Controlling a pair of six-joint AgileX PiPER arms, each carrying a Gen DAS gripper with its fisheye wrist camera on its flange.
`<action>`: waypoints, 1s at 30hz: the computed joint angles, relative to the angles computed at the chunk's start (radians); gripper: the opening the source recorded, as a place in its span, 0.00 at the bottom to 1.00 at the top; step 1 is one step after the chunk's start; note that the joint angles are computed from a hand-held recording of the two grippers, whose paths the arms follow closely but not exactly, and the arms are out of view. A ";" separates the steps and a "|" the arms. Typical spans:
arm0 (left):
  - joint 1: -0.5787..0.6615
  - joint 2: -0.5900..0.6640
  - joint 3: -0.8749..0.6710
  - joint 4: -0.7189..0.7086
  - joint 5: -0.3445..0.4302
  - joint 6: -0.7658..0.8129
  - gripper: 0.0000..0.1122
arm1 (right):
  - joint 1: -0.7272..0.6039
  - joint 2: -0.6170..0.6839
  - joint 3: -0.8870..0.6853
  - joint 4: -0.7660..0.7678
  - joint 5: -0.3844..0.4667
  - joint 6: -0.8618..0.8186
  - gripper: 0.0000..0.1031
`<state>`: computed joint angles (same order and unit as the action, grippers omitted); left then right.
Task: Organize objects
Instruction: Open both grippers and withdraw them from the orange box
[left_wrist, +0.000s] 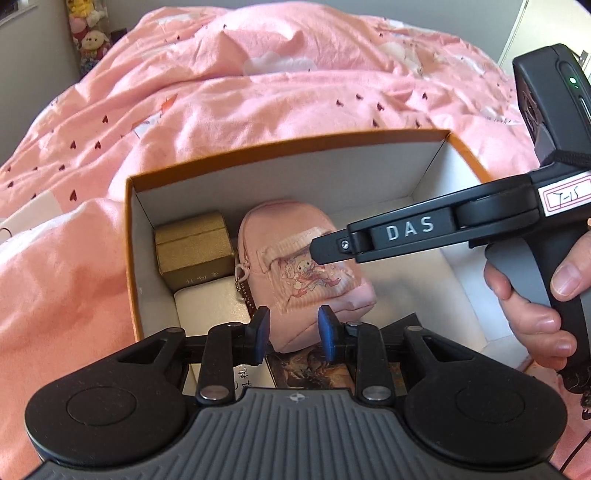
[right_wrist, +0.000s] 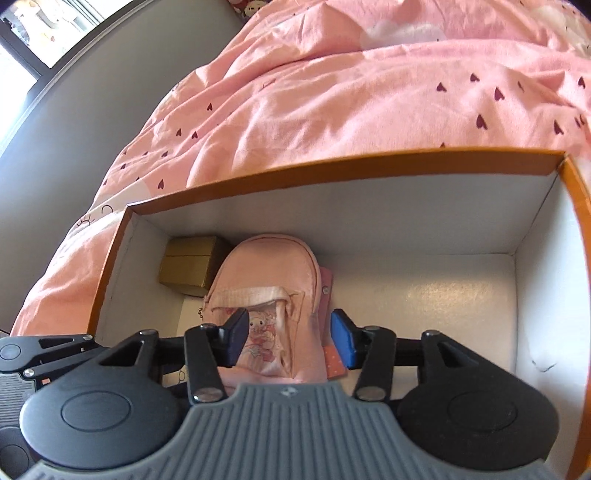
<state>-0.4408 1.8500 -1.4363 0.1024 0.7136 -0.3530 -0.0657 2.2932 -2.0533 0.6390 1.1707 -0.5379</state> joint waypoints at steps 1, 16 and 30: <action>-0.008 -0.027 0.027 0.007 -0.026 -0.009 0.31 | -0.007 -0.027 0.029 0.010 -0.010 -0.017 0.50; -0.232 -0.367 0.346 0.329 -0.174 -0.484 0.45 | -0.250 -0.603 0.764 0.291 -0.213 -0.474 0.66; -0.683 -0.659 0.815 1.126 0.227 -0.964 0.50 | -0.466 -0.810 1.056 0.272 -0.127 -0.545 0.67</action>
<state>-1.1237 1.1914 -0.6211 1.2289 0.9409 -1.3170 -0.5312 1.4828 -0.9971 0.9109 1.0433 -1.0833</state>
